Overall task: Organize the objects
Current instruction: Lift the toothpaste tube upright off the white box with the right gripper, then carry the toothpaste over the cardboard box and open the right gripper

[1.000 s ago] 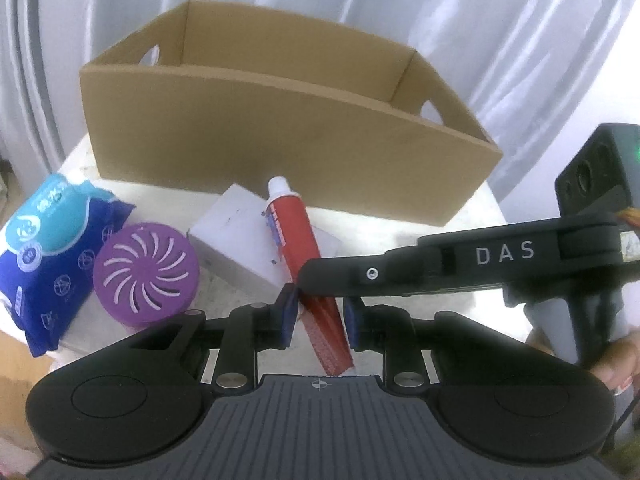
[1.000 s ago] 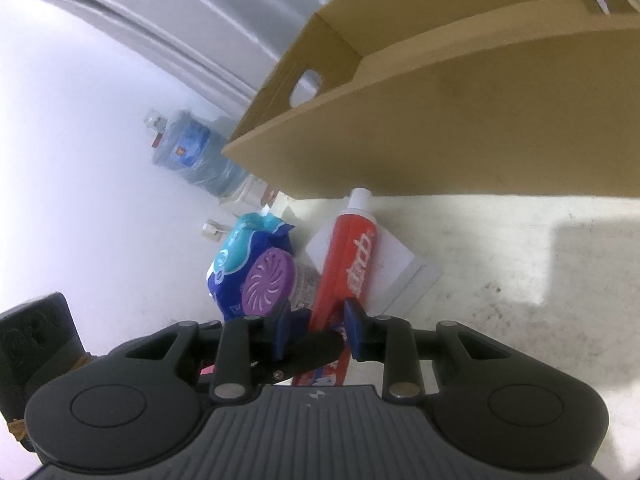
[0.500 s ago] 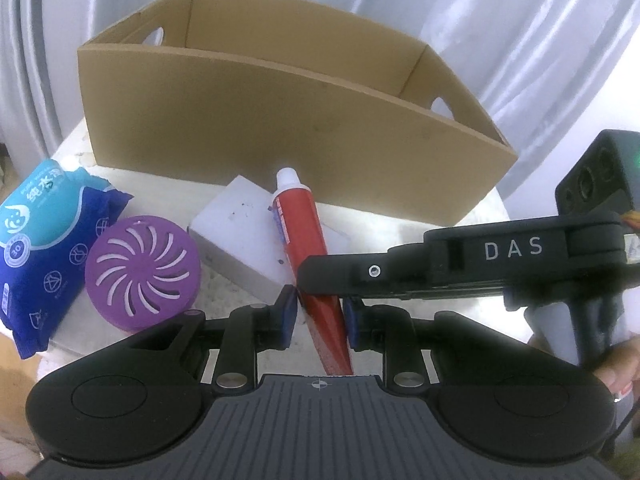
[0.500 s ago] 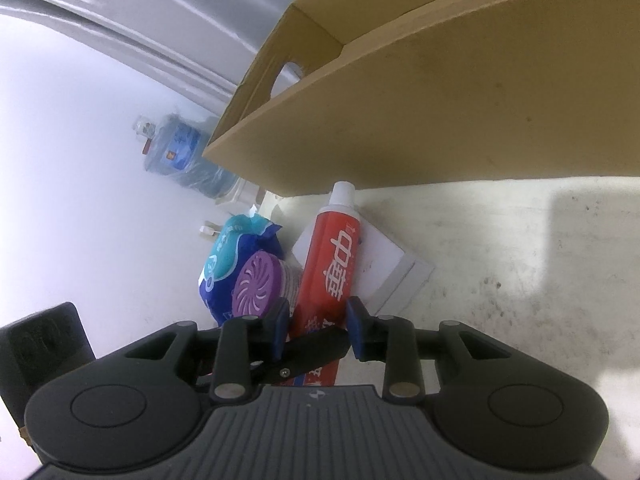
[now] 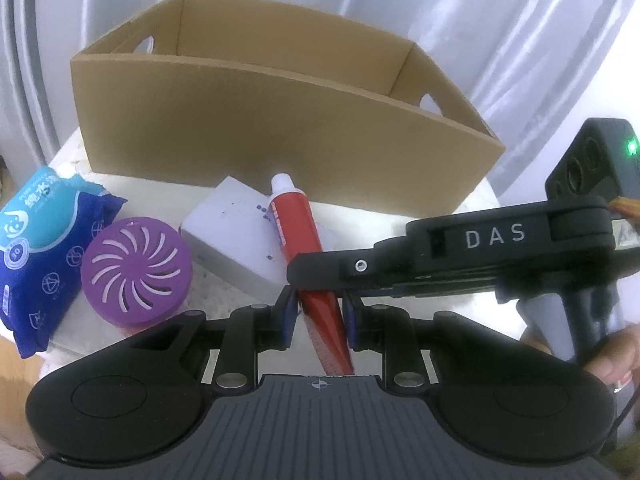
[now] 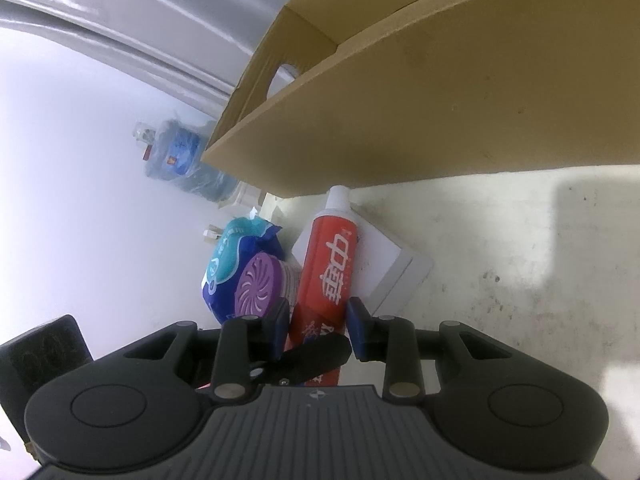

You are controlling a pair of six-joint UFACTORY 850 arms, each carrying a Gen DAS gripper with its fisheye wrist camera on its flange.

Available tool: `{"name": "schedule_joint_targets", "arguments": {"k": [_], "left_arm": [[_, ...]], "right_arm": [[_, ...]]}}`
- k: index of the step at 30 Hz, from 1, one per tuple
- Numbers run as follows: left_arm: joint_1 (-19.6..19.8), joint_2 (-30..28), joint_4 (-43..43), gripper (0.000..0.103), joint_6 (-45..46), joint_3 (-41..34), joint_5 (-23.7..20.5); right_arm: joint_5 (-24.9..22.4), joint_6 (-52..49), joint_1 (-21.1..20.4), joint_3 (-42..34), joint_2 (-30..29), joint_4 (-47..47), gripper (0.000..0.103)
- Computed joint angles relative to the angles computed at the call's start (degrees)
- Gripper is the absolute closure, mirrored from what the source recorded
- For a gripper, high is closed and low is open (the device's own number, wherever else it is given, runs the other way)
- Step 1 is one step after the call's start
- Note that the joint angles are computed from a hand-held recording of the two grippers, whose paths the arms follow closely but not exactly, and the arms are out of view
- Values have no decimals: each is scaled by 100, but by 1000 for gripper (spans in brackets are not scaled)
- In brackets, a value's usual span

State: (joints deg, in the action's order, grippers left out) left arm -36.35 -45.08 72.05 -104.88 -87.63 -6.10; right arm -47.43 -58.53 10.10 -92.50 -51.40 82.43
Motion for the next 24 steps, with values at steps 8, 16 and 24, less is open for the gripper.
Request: {"name": "schedule_joint_targets", "arguments": {"k": [8, 16, 24], "left_arm": [[-86, 35, 950, 80, -926, 37, -145], [-174, 251, 2254, 80, -2198, 291, -348], [-295, 512, 2813, 80, -2747, 544, -698]], "right_arm": [[24, -160, -3, 170, 141, 76, 68], [12, -426, -3, 332, 303, 264, 68], [-26, -729, 36, 491, 493, 454, 68]]}}
